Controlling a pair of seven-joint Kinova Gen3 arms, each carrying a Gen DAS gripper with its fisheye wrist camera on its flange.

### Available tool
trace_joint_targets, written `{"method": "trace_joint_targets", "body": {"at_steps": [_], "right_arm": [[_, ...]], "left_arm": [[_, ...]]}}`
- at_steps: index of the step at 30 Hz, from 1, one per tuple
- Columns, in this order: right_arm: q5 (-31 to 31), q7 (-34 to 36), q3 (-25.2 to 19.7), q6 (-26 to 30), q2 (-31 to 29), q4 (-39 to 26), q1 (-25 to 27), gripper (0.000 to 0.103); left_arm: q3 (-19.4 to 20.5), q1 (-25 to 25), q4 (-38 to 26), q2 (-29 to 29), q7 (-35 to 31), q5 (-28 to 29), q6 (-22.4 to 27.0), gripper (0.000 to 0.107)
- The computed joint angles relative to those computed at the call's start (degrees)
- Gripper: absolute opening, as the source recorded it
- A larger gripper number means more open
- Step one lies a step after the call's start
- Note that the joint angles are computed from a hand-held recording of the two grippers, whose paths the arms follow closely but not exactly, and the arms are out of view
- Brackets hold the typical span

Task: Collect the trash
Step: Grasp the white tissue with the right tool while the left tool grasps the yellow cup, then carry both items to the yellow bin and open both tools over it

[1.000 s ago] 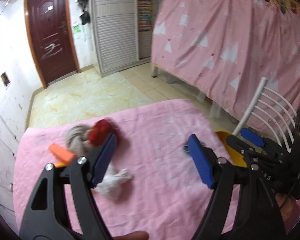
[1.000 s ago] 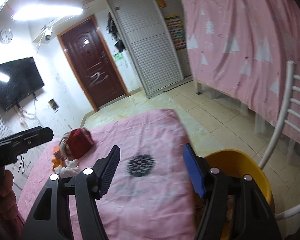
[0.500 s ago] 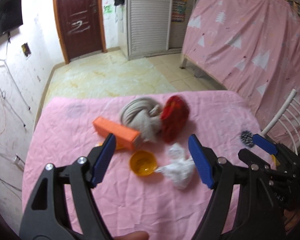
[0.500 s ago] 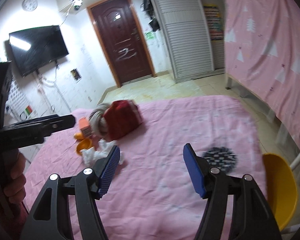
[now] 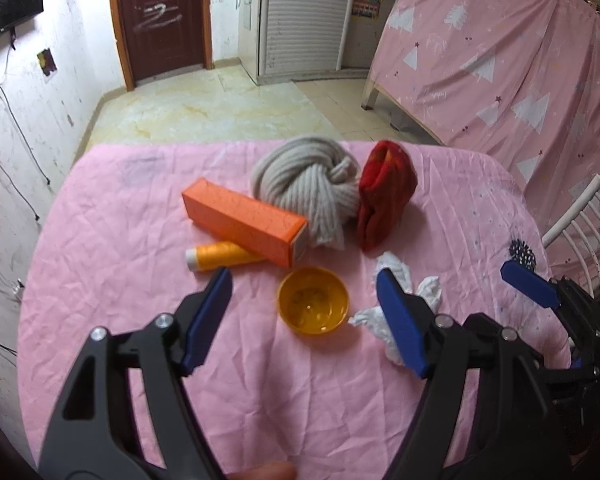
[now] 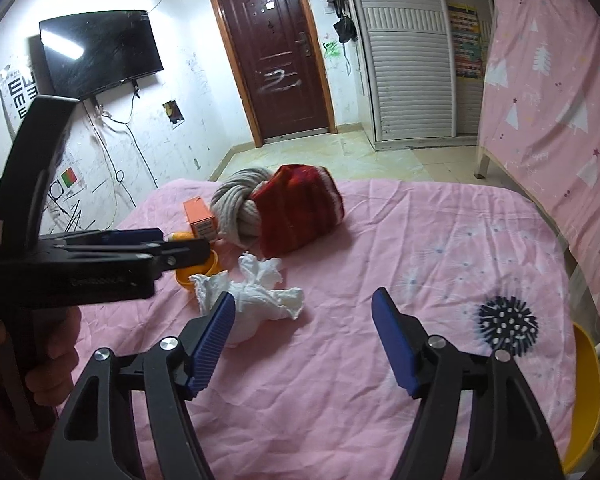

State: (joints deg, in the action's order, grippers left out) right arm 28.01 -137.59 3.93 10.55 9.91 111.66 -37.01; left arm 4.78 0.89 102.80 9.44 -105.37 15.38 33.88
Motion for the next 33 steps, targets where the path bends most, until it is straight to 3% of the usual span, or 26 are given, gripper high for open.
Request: {"method": "trace_joint_targets", "body": {"at_steps": [2, 5, 7, 23, 24, 25, 26, 29, 33], "right_arm": [[-1.3, 1.6, -1.5, 0.3, 0.5, -0.6, 1.3, 0.065], [-3.6, 4.8, -3.6, 0.8, 1.1, -1.4, 3.0, 0.066], [-4.9, 6.9, -4.3, 1.2, 1.7, -2.1, 3.6, 0.066], [-21.0, 28.0, -12.8, 8.6, 8.1, -11.2, 10.3, 0.067], [-21.6, 28.5, -12.4, 9.0, 8.2, -11.4, 9.9, 0.063], [-21.8, 28.5, -11.8, 9.3, 8.2, -11.6, 9.4, 0.044], [-22.1, 28.3, -11.2, 9.4, 8.2, -11.6, 9.0, 0.036], [-22.7, 27.8, -10.0, 8.1, 7.4, -10.5, 8.5, 0.029], [-24.2, 27.7, -10.5, 4.8, 5.7, -7.8, 9.7, 0.028]], "left_arm": [[-0.1, 0.0, -0.1, 0.6, 0.3, -0.2, 0.2, 0.068], [0.1, -1.3, -1.1, 2.0, -0.9, 1.3, 1.8, 0.046], [0.4, -2.0, -1.0, 2.3, -2.2, 2.5, 2.1, 0.038], [-0.6, -6.0, 2.4, -1.2, -12.0, 12.0, 2.2, 0.038], [-0.7, -5.6, 2.2, -1.2, -11.6, 11.6, 2.3, 0.038], [-0.9, -5.6, 2.2, -1.2, -11.6, 11.6, 2.3, 0.038], [-1.0, -5.6, 2.3, -1.3, -11.6, 11.6, 2.4, 0.038], [-1.3, -5.4, 2.5, -1.8, -11.1, 11.4, 2.4, 0.038], [-1.6, -4.8, 2.7, -2.4, -10.1, 10.3, 2.2, 0.038]]}}
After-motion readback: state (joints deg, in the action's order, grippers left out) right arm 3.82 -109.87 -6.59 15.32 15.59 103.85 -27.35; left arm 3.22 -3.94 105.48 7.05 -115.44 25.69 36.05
